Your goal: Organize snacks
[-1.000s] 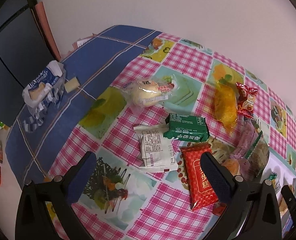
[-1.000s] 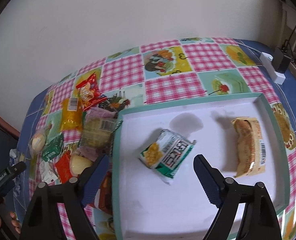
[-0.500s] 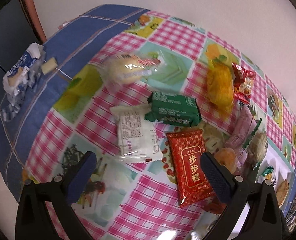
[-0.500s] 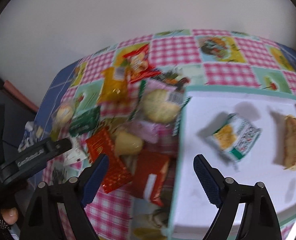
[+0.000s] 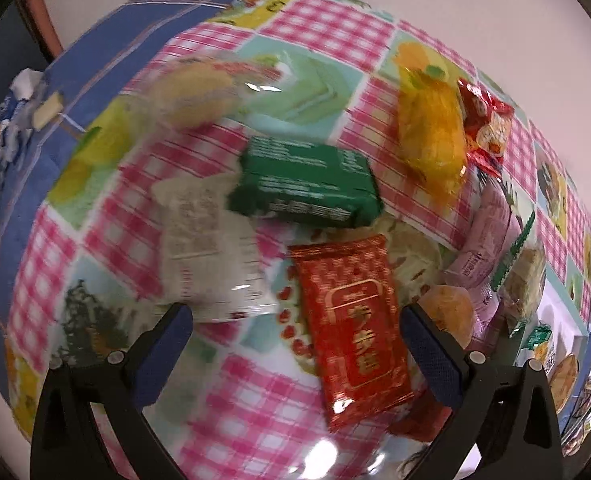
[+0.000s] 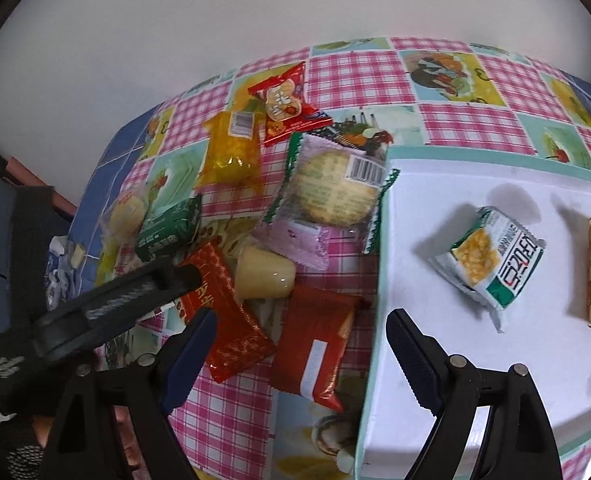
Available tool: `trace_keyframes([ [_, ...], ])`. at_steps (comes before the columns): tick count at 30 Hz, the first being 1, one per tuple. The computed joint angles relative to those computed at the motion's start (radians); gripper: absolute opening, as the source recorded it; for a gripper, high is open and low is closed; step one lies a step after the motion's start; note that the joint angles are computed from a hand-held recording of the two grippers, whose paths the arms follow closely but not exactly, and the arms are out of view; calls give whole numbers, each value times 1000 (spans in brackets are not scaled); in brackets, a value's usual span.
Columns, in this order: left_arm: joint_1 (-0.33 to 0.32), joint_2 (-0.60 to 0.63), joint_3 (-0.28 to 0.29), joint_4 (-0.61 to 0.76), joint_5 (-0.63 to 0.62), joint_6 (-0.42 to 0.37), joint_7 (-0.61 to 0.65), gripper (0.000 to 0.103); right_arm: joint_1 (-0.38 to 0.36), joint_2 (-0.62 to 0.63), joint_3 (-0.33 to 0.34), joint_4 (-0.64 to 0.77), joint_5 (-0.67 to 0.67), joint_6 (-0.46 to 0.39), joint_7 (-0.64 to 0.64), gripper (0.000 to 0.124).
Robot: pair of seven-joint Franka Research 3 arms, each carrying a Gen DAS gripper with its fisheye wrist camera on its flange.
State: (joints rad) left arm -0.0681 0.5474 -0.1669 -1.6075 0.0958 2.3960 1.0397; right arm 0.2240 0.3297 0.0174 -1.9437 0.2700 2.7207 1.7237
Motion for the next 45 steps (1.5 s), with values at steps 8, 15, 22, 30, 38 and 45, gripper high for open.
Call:
trace_keyframes([
  [8, -70, 89, 28, 124, 87, -78, -34, 103, 6, -7, -21, -6, -38, -14, 22, 88],
  [15, -75, 102, 38, 151, 125, -132, -49, 103, 5, -3, -22, -5, -56, -26, 25, 88],
  [22, -33, 59, 34, 88, 115, -110, -41, 103, -1, -9, -14, -10, -49, -6, 18, 88],
  [30, -22, -3, 30, -9, 113, -60, -41, 103, -7, -8, 11, -4, -6, -7, -44, 67],
  [38, -26, -18, 17, -28, 105, -68, -7, 90, 20, 18, -15, 23, -48, -54, -19, 57],
  [45, -31, -39, -1, -38, 89, -63, 45, 52, 4, 23, -2, 28, -31, -77, -30, 56],
])
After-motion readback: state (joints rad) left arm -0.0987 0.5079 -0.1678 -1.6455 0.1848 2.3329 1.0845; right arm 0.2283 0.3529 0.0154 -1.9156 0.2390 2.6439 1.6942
